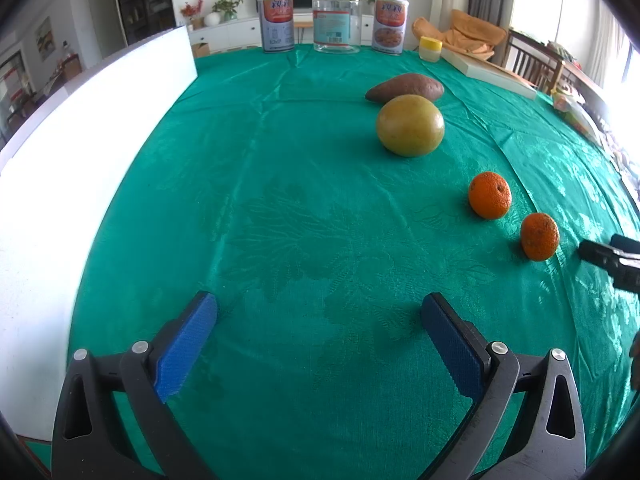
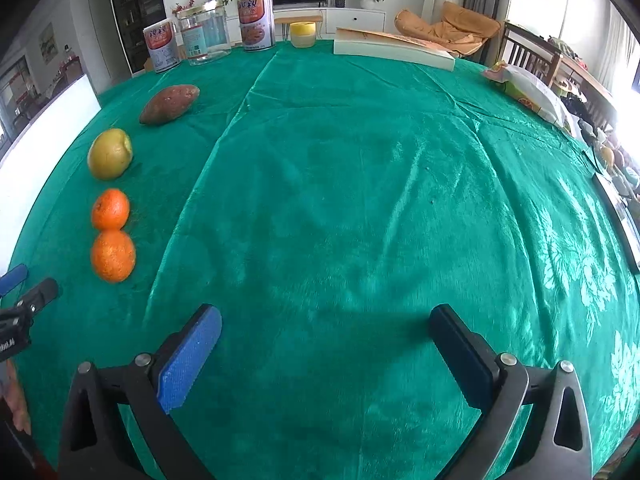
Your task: Organize fruits
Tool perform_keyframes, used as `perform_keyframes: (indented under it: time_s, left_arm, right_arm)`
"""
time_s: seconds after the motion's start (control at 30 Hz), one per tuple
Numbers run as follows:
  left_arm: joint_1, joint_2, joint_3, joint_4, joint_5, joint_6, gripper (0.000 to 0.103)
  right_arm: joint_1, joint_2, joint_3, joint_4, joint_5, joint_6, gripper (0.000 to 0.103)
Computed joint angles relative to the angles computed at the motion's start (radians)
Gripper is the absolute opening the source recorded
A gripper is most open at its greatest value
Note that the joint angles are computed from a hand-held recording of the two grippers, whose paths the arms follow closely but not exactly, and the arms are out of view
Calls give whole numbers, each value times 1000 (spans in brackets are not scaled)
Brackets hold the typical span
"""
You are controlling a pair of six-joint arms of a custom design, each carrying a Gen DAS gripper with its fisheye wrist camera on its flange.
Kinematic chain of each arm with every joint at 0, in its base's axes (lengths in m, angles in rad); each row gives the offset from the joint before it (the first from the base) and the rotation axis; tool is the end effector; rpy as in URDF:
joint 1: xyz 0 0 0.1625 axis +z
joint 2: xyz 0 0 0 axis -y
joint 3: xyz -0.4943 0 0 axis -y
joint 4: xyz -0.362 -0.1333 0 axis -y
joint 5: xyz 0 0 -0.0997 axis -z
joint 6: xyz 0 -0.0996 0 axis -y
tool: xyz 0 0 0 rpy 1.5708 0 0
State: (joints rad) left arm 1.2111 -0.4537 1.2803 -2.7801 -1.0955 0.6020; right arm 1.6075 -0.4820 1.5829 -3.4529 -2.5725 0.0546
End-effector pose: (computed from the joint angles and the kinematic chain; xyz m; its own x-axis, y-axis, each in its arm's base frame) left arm -0.1195 -0.8259 0.0679 -0.5506 0.6178 -0.5613 0.7745 0.6290 -0.0674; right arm 0.0754 -0.7082 0.1010 -0.5609 0.6109 0.5588 0.0046 0.6773 -0.7357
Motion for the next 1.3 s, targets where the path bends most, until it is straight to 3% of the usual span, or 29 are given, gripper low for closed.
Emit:
perform_keyframes:
  time_s: [0.17, 1.3]
  left_arm:
    - [0, 0, 0, 1, 0, 0, 102]
    - [0, 0, -2, 3, -1, -2, 102]
  right_arm:
    - [-38, 24, -80, -124, 3, -128, 103]
    - [-37, 21, -83, -113, 5, -129, 103]
